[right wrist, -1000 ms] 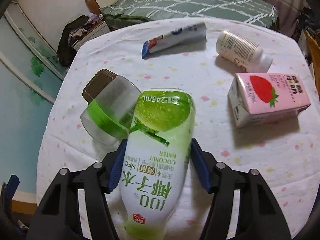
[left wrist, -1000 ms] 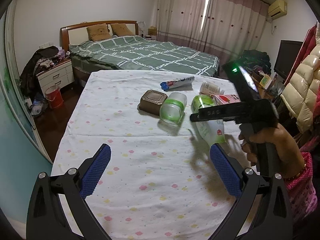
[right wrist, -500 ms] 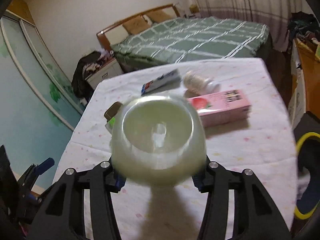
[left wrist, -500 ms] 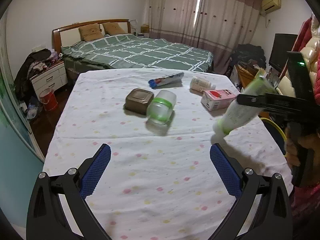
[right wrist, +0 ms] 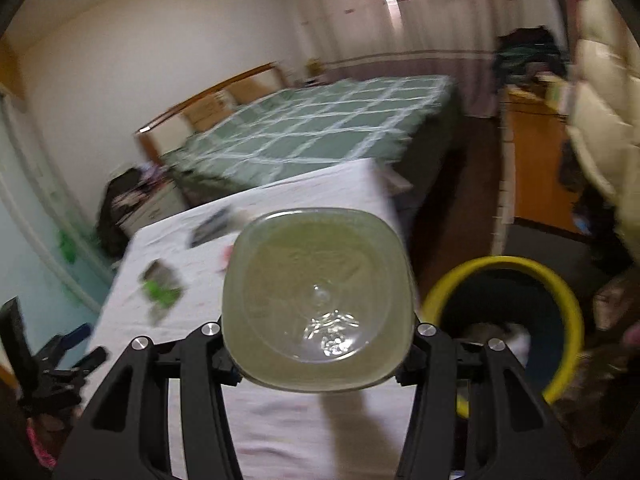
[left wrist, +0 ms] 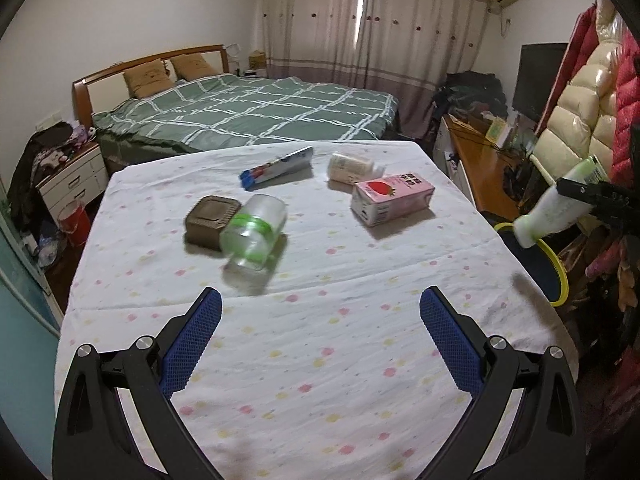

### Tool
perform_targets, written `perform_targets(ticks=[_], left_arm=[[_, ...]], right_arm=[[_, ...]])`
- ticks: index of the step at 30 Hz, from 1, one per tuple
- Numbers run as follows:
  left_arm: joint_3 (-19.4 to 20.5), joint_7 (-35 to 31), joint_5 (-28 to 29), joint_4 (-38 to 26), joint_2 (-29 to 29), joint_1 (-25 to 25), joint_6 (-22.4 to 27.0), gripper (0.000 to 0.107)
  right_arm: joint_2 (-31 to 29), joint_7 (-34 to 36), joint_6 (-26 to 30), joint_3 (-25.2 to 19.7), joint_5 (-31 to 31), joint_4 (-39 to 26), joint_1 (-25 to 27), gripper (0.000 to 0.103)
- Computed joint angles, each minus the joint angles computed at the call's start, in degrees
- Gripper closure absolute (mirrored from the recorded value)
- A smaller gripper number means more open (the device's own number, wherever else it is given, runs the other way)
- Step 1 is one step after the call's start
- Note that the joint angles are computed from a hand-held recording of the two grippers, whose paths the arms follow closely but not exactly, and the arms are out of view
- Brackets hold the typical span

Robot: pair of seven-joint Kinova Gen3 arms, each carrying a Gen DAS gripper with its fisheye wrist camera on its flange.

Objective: Collect trash
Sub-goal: 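Grasp the green-capped white bottle with the right gripper and drop it into the bin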

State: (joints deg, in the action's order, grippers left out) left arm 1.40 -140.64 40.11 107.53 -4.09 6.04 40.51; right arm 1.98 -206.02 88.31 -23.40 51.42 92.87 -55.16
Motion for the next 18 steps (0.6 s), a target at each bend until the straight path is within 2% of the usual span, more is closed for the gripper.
perform_targets(ticks=[2, 4, 9, 12, 15, 18], left_arm=[[0.7, 0.7, -0.5, -0.6, 0.6, 0.5, 0.0, 0.010], [1.5, 1.5, -1.2, -1.0, 1.0, 1.0, -0.9, 0.010], [2.9, 4.1, -4.5, -2.5, 2.4, 2.1, -2.5, 0.010], [3.7, 6.0, -7.1, -3.5, 3.6, 2.6, -3.6, 0.010], [3.9, 5.8, -7.3, -5.0, 5.4, 2.2, -2.5, 0.010], [4.6, 8.3, -10.8, -6.4, 7.2, 2.3, -3.5, 0.010]], right_arm=[[-1.9, -2.7, 2.4, 0.0, -3.0, 2.5, 0.5, 0.054], [-4.4, -5.5, 2.2, -0.3, -6.2, 5.9, 1.9, 0.054], [-9.9, -5.2, -5.3, 1.6, -14.2, 14.1, 7.9, 0.053], [-10.0, -7.3, -3.6, -0.7, -15.2, 15.4, 10.8, 0.041], [-11.1, -9.0, -4.8, -3.2, -14.3, 16.9, 12.4, 0.041], [-11.7, -7.8, -5.2, -4.3, -14.0, 17.2, 13.9, 0.041]])
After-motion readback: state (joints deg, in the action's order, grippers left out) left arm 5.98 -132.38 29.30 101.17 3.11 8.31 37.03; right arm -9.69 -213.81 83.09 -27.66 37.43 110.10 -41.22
